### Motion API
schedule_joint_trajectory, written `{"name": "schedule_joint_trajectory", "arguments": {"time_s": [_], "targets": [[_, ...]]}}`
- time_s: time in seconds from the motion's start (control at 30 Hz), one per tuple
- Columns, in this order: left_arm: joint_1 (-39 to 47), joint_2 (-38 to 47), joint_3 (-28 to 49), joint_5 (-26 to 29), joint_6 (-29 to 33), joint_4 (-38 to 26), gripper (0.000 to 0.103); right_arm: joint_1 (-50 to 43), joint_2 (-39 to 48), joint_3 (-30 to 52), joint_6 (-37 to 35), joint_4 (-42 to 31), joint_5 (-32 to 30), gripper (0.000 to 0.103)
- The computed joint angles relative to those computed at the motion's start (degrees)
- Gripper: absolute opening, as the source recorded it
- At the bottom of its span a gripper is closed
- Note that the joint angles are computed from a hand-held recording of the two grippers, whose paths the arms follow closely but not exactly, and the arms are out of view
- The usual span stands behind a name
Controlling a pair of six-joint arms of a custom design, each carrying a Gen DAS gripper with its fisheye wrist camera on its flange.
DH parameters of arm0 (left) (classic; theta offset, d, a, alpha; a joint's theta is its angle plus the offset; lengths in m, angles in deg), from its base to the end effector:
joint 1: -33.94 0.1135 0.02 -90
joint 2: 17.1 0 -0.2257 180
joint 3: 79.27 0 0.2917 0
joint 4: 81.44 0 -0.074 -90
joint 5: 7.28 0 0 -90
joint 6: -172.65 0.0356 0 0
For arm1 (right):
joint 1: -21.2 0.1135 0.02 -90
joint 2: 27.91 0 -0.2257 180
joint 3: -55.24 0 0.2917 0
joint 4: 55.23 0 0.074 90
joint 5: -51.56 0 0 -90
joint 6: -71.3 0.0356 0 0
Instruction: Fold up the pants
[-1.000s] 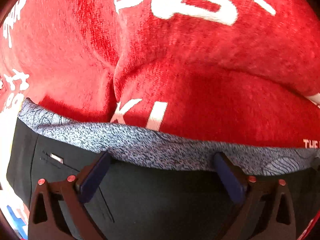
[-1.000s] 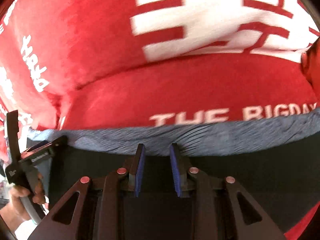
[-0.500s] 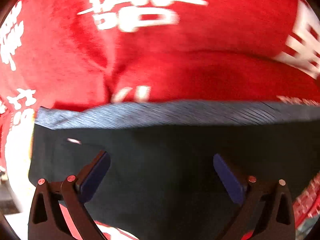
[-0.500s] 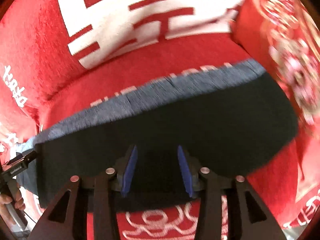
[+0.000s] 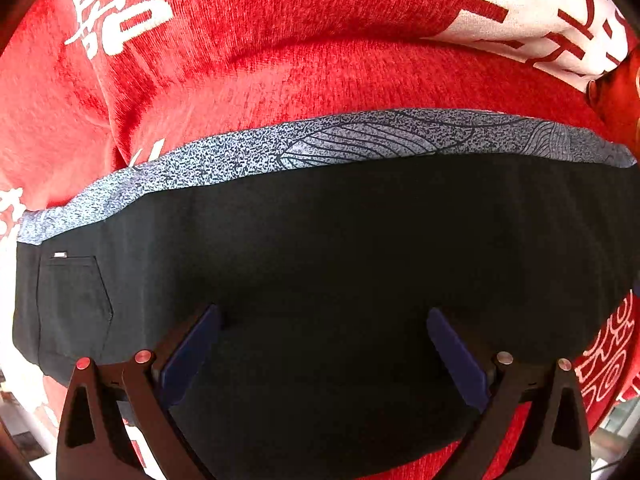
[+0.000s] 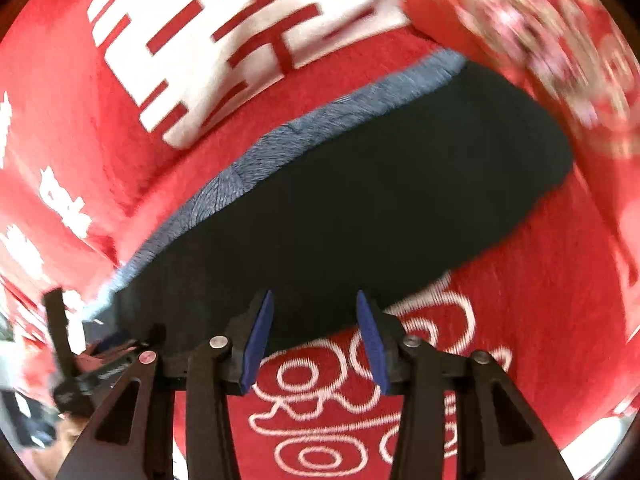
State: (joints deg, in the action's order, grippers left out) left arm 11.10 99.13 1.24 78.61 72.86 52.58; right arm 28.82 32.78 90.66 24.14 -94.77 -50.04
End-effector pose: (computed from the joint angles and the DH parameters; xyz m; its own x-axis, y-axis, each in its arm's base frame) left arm 0.3442 -0.1422 0.0373 -0.9629 0.2215 -0.1543 0.2171 0.9751 0.0453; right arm 0.2167 0.0362 0.0873 -0.8037 0.5645 -0.1884 0.4524 0.7852 0.4228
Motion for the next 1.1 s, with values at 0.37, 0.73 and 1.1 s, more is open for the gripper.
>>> {"name": "schedule_joint_trajectory", "arguments": {"time_s": [0.37, 0.73, 1.1], "targets": [[-5.9, -5.2, -4.2, -4.4, -6.3, 0.2, 0.103, -19.1, -27.0, -19.4, 2.3, -1.7, -11.5, 0.047], [-8.3, -7.0, -5.4, -7.4, -7.8, -0.2, 0.103, -28.0, -12.4, -21.6, 3.9, 22.7, -21.1, 0.048], [-7.9, -6.1, -4.8, -8.3, -7.1, 0.0, 0.103, -27.0, 8.7, -14.1, 9.8, 40.3, -17.3, 0.050]]}}
